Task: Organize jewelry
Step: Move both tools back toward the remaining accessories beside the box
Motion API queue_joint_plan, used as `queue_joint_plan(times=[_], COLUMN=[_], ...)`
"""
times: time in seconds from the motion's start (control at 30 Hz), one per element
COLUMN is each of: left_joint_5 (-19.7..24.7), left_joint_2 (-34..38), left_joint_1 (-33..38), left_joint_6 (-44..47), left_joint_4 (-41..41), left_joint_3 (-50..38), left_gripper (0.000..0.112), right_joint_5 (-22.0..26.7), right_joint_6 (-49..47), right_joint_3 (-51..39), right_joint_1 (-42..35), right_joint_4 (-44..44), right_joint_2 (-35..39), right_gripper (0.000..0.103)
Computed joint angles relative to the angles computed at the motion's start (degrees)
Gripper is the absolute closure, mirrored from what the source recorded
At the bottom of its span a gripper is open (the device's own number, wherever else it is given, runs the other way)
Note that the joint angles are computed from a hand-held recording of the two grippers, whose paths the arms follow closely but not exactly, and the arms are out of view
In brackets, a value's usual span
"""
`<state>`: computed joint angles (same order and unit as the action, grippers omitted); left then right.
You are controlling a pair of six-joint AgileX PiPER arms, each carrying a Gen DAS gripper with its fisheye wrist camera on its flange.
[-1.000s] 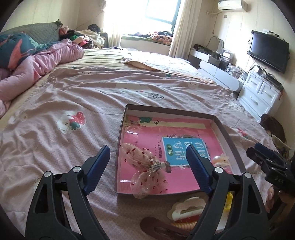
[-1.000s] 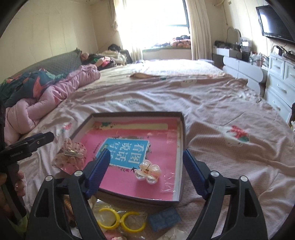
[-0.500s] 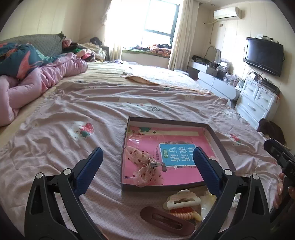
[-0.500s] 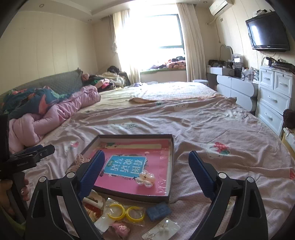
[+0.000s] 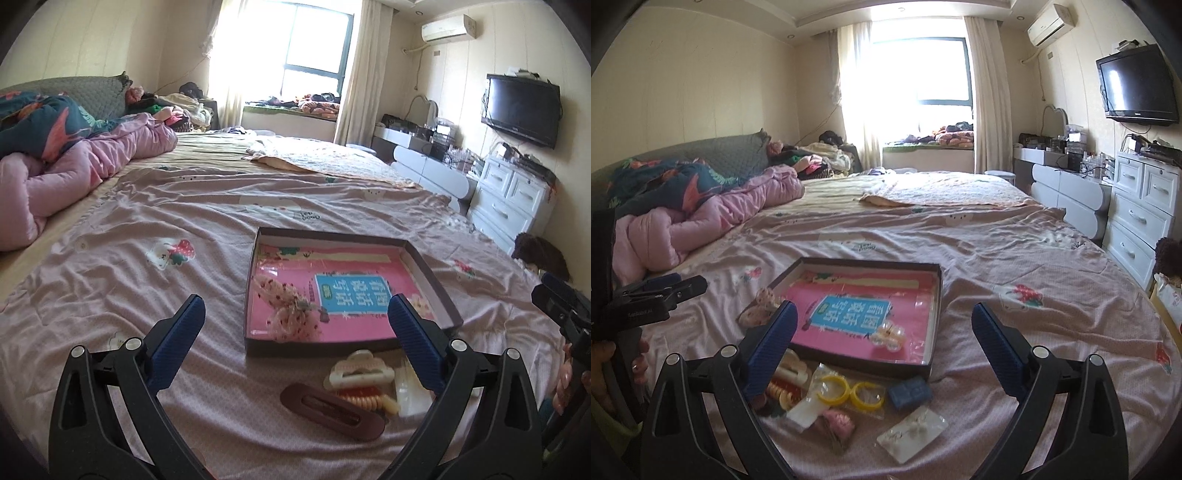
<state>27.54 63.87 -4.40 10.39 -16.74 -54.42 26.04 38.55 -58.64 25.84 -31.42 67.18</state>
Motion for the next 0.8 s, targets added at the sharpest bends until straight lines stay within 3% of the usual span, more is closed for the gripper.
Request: queue_joint_plan(times=[0.3, 0.53, 0.8], left_joint_5=[0.44, 2.59, 8.13], left_joint_2=[-2.87, -3.30, 1.05], left_joint_1=[-2.34, -2.32, 1.81], left_joint_6=[-3.46, -1.84, 7.68], left_joint_4=[4.35, 1.99, -9.65], left_joint_3=[4.20, 5.74, 6.86], left_gripper=[0.021, 0.021, 0.021], right_joint_5=[2.05, 3.15, 3.59], right_joint_6=[2.35, 3.10, 1.32], right_joint_3=[4.22, 6.67, 8.58], right_joint_1=[3.81, 6.01, 7.74], right_joint_4=[-2.68, -3.46, -1.68], right_joint_2=[-1.90, -2.34, -0.34], right_gripper=[0.011, 0.011, 0.011])
